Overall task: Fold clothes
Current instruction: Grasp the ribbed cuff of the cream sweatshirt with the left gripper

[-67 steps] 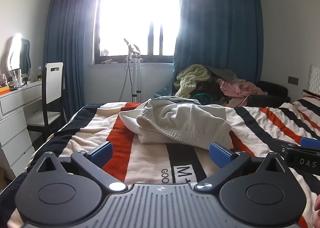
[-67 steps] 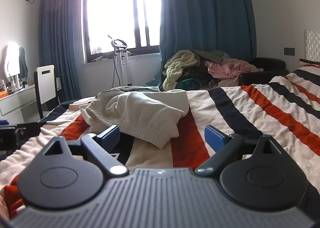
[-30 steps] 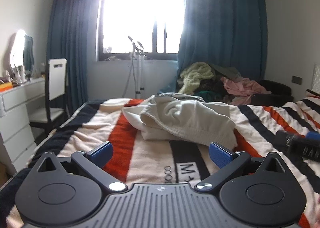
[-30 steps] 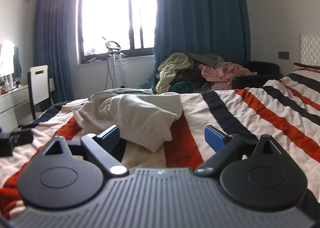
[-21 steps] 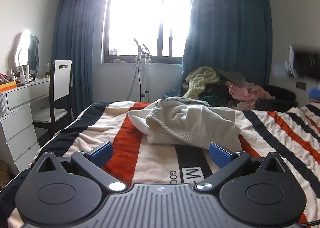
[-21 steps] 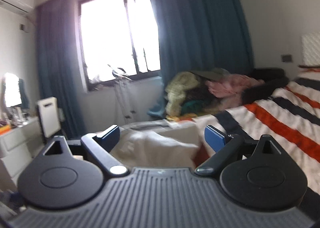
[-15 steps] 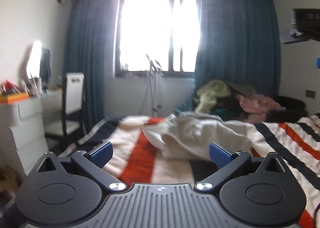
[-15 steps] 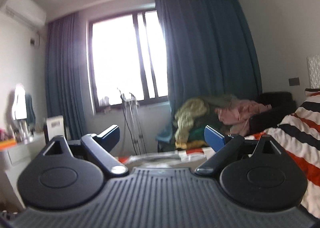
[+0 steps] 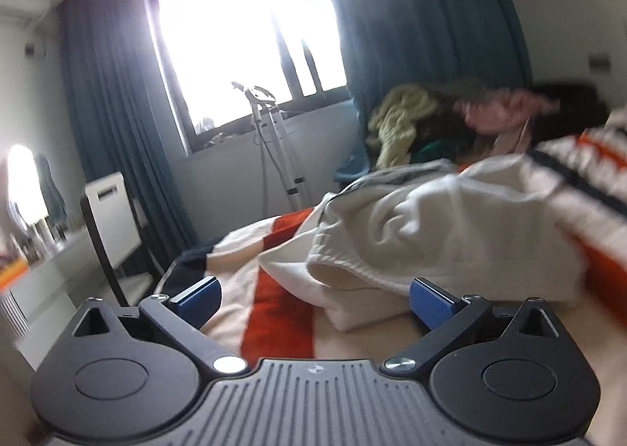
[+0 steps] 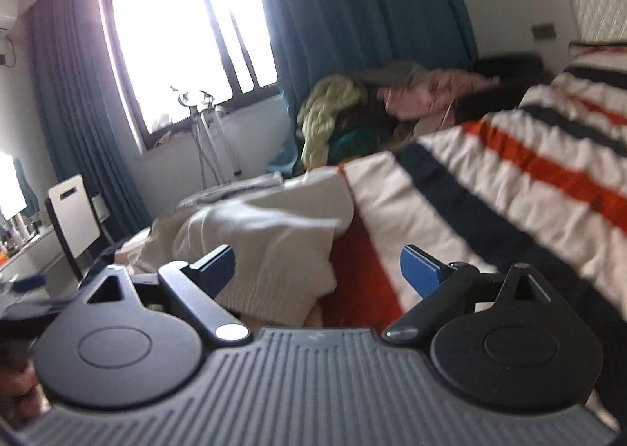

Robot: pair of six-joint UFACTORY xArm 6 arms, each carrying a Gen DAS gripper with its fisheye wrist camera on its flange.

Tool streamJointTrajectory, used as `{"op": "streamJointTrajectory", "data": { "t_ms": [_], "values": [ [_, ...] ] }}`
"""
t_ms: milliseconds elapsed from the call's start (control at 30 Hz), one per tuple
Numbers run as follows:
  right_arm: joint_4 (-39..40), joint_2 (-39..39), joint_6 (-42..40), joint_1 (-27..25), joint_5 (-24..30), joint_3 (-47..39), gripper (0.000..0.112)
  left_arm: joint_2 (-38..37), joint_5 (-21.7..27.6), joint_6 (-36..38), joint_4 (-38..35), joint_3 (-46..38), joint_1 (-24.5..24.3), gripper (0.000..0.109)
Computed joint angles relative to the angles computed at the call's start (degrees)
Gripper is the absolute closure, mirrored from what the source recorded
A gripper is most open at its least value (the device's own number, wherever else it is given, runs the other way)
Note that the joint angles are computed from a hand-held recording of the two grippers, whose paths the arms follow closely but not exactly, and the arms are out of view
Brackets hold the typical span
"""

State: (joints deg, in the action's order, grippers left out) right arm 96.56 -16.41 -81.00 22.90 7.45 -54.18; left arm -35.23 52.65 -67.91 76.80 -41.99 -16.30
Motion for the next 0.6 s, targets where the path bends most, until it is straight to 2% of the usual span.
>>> {"op": "streamJointTrajectory", "data": {
  "t_ms": [67, 100, 233, 367, 433, 467, 500, 533, 567, 600],
  "values": [
    [4.78, 3.20, -7.10, 2.00, -2.29, -2.01, 0.019, 6.17, -2.77, -0.40, 4.36, -2.27, 4.44, 0.006],
    [6.14, 4.57, -9.45, 2.75, -3.02, -2.83, 0.019, 9.20, -2.44, -1.30, 8.50, -3.18, 5.88, 0.006],
    [4.54, 9.03, -9.19, 3.54, -3.08, -4.85, 0.019, 17.47, -7.47, -3.62, 15.58, -6.31, 13.55, 0.006],
    [7.24, 13.78, -10.86, 3.39, -2.95, -7.84, 0.019, 22.51, -17.53, -12.44, 26.15, -9.39, 19.88, 0.011],
    [7.40, 16.68, -10.42, 3.40, -3.57, -9.63, 0.019, 26.12, -20.72, -17.60, 31.41, -12.23, 21.67, 0.017],
    [6.09, 17.81, -8.12, 3.28, -3.50, -10.15, 0.019, 27.85, -21.83, -19.74, 33.72, -13.69, 22.22, 0.024],
    [5.76, 18.55, -6.57, 2.99, -3.03, -10.56, 0.019, 29.17, -23.18, -22.62, 36.14, -15.09, 22.67, 0.041],
    [6.61, 19.22, -6.46, 2.70, -2.58, -11.12, 0.019, 30.32, -24.52, -25.42, 38.24, -16.50, 23.02, 0.053],
    [8.20, 19.72, -7.53, 2.54, -2.31, -11.65, 0.019, 31.02, -26.86, -27.32, 37.94, -17.99, 23.67, 0.081],
    [10.56, 20.03, -9.87, 2.49, -2.21, -12.11, 0.019, 31.57, -29.53, -28.42, 36.30, -19.49, 24.40, 0.094]
  ]
}}
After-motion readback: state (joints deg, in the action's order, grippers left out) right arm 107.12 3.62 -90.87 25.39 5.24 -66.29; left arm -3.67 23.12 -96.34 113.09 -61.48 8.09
